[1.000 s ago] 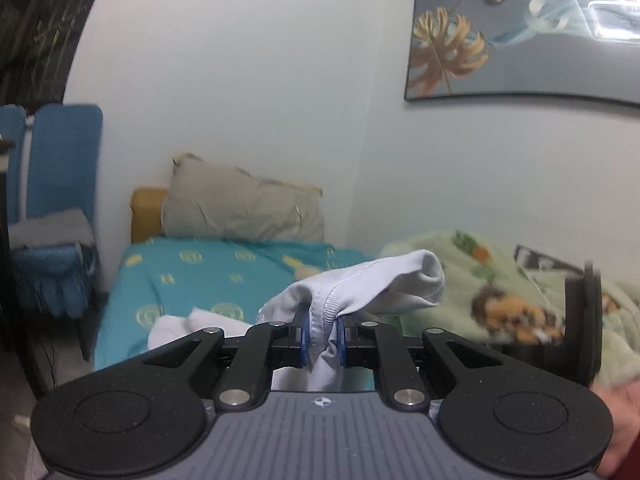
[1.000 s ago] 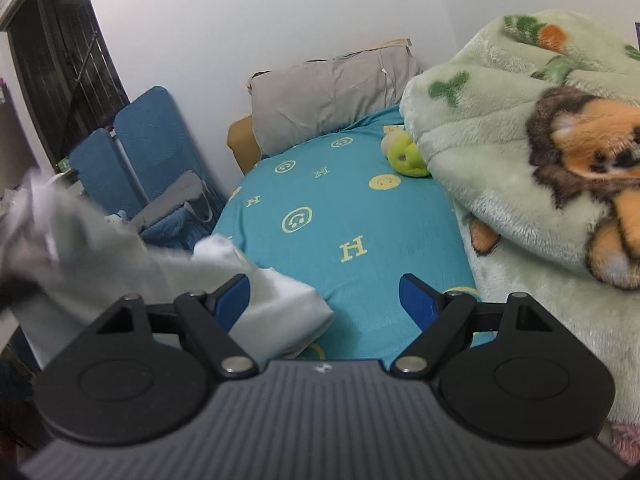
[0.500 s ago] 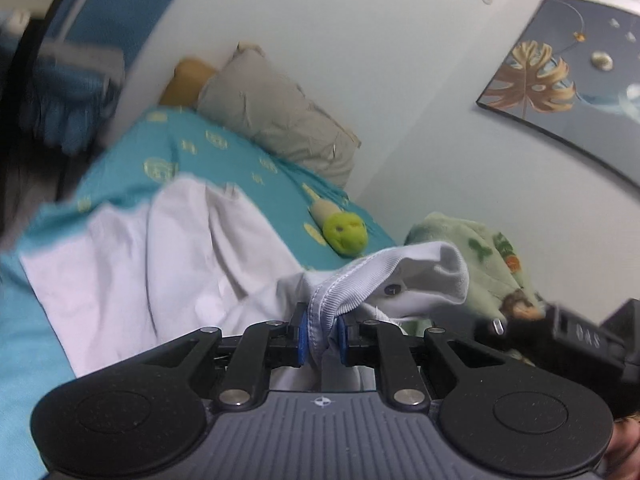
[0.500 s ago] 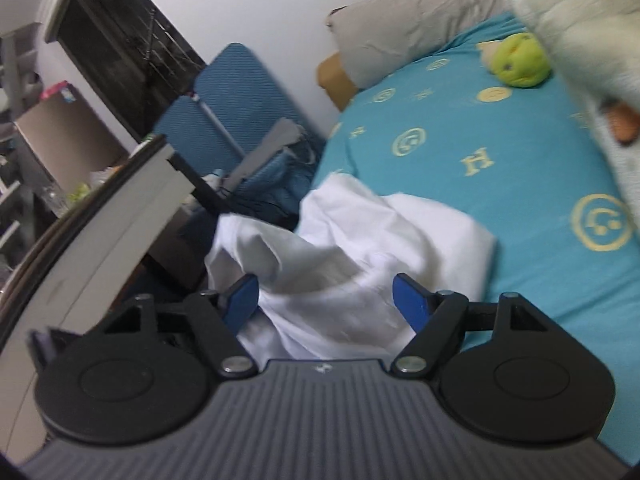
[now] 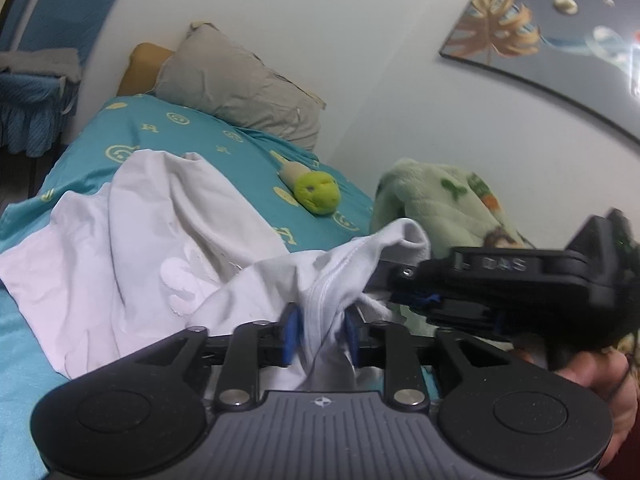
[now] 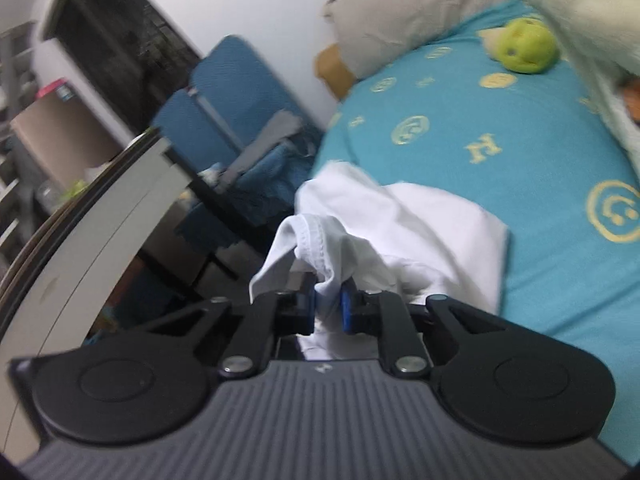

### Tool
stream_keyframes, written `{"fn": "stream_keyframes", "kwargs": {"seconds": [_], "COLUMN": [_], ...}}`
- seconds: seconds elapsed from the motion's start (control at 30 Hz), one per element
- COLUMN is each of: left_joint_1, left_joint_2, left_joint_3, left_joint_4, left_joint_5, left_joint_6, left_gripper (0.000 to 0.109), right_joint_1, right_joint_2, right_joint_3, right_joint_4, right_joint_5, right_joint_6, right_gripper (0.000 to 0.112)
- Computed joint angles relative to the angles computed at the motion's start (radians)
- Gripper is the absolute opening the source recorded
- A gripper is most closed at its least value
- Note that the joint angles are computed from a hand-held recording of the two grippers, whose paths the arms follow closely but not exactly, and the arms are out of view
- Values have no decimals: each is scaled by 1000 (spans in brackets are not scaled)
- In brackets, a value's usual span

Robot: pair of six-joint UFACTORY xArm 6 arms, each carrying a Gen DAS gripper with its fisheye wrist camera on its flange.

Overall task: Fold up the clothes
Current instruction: 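Grasp the T-shirt edge with the right gripper and lift it up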

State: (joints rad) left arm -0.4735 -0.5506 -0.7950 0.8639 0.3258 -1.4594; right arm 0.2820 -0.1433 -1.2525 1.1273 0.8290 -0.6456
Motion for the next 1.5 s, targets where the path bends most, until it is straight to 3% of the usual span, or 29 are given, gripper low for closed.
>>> {"fn": "stream_keyframes", "kwargs": {"seconds": [0.07,0.2,0.37,0.47,0.6,0.8,0.93,1.03,1.13,1.2,1.23,1.27,1.3,1.43,1.5], "left_joint_1": [-40,-159,-316,-350,-371,-409,-419,-409,-377,-361,-348,-333,-317,-327,-317], "left_joint_2": [5,35,146,166,146,76,18,33,96,128,125,114,104,-8,-86], "left_joint_3": [-20,-81,-203,-228,-225,-193,-156,-158,-188,-202,-199,-192,-186,-157,-135], "left_joint_4": [-26,-62,16,11,17,73,153,162,158,164,154,138,122,198,243], "left_joint_5": [56,243,593,695,726,633,573,607,694,750,759,760,762,794,763], "left_joint_6": [57,199,309,345,372,444,408,402,412,414,410,406,402,227,95], "left_gripper": [55,58,57,56,59,59,60,58,54,48,34,11,5,4,4], "right_joint_1": [-3,-11,-16,-19,-16,-7,-20,-36,-34,-32,-31,-30,-29,-26,-31], "right_joint_2": [-16,-62,-105,-101,-118,-161,-162,-167,-176,-180,-181,-182,-183,-180,-170], "right_joint_3": [17,51,84,87,100,105,101,103,105,106,107,107,108,114,113], "right_joint_4": [-5,27,53,7,40,169,133,152,172,180,177,173,168,30,-67], "right_joint_5": [-45,-126,-215,-252,-326,-430,-439,-399,-384,-375,-372,-369,-367,-368,-356], "right_joint_6": [12,3,-34,-8,-45,-236,-233,-235,-262,-275,-275,-275,-274,-162,-67], "right_gripper": [13,12,10,9,9,9,9,9,9,9,9,9,9,10,11]}}
